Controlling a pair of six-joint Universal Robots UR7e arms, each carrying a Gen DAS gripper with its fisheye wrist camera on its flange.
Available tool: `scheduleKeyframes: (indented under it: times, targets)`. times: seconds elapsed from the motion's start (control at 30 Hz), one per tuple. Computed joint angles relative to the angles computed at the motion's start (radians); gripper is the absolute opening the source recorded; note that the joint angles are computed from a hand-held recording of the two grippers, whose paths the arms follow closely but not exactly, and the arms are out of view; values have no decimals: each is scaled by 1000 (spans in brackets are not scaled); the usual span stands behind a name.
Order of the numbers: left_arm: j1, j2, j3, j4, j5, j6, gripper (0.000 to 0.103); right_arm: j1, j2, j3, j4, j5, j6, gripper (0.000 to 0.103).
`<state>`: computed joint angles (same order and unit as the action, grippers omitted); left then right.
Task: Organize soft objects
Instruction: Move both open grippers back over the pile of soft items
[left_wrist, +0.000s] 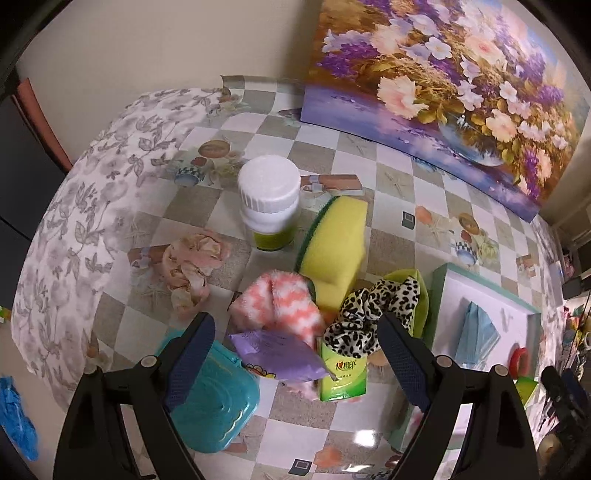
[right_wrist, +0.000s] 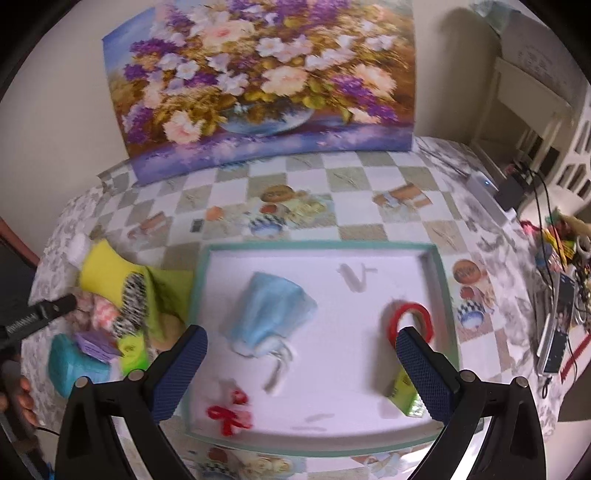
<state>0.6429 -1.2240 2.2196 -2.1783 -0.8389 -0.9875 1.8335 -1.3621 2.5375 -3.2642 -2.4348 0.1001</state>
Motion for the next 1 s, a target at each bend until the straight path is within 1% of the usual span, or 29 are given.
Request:
scheduleKeyframes:
  times: [0.07,0.17,0.23,0.3,0.43,0.53,0.6,0.67,0.73,0.8,0.87,1.0]
  targets:
    - [4,0,-6,13,9,4,90,22,13,-20,-13,6,-1,103]
    - [11,-2,-11,21,13,8,90,42,45,-46,-58,54,-14,103]
    - [21,-5,-10,7,6,17,90,45,82,-62,-89,90,-27,103]
    - [31,-7,-10,-2,0,25,90,50,130,-76,-124,107,-44,103]
    - [47,-8,-15,9,3,23,90,41,227,-100,-182,136,-96,103]
    - [61,-12,-15,7,-1,20,90,28,250,-109,-199,173,-125,103]
    - [67,-17,-12,-6,0,20,90,22,267,-109,-244,209,-169,103]
    - [65,-22,-8,-14,15,11,90,27,282,-116,-256,203,-193,103]
    - [58,-23,-7,-11,36,2,90,38,312,-121,-302,182,-225,103]
    - [51,-21,-9,0,56,-4,90,41,323,-125,-325,170,-239,103]
    - [42,-18,-9,9,79,-17,90,45,327,-126,-342,159,-242,103]
    - [41,-23,0,-15,84,-22,90,33,316,-124,-354,184,-226,103]
